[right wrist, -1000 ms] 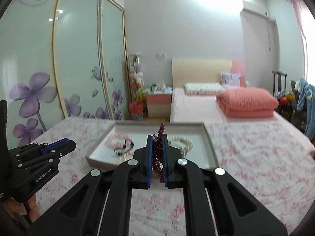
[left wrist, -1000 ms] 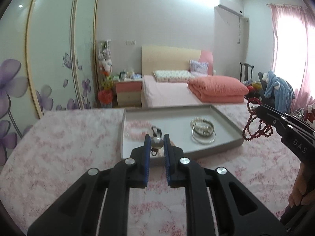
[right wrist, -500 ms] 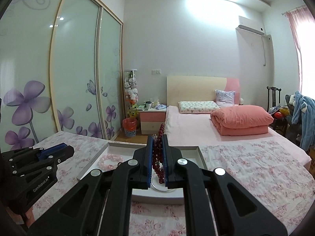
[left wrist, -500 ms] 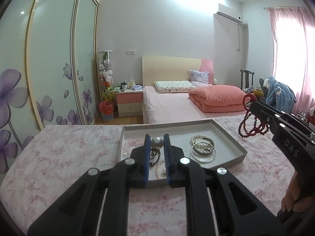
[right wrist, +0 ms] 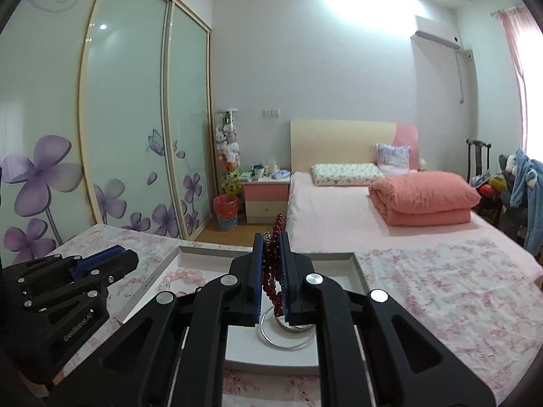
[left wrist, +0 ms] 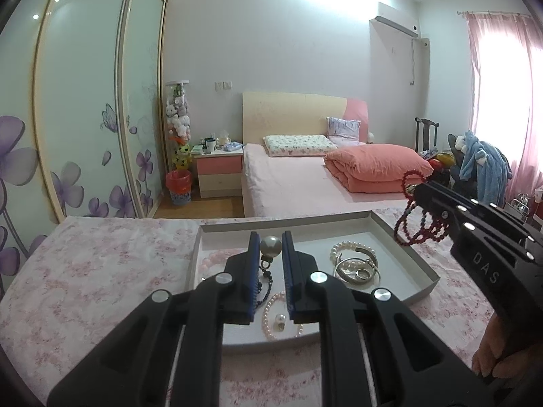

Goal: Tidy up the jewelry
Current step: 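Carry the red bead necklace and pearl pendant into the grey tray, then open both tools to release the necklace and pendant in the tray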

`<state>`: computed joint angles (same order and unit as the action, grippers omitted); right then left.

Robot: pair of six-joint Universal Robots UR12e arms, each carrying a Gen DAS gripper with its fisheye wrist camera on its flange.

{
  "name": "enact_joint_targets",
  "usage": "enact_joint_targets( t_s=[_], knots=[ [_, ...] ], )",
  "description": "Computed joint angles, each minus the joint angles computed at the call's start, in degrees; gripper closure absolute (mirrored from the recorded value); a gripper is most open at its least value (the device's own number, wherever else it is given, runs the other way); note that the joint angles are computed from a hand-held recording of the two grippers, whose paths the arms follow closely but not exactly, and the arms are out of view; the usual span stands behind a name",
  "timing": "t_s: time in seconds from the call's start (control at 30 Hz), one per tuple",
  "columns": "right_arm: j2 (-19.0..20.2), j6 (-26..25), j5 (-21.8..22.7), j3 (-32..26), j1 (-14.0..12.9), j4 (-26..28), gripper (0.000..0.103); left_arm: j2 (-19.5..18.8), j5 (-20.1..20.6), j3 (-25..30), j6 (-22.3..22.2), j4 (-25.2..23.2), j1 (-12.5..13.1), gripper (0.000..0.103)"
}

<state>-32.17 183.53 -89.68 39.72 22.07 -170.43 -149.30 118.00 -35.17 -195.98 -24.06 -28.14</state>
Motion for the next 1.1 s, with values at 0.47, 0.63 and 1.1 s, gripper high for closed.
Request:
enact_joint_targets(
  t_s=[0.47, 0.63, 1.1],
  knots=[
    [5.0, 4.8, 3.7, -8.7, -0.9, 12.4, 0.093, -4.7, -4.7, 7.4, -2.9, -9.1, 1.5, 0.089],
    [5.5, 6.2, 5.3, -9.8, -1.3, 15.2, 0.092, -5.6, -5.0, 8.9, -3.7, -10.6, 1.8, 0.089],
    [5.4, 11.9, 6.6, -9.8, -1.9, 16.4, 0.056, -4.4, -7.4, 6.9, -8.1, -11.0, 2.9, 0.068]
  ],
)
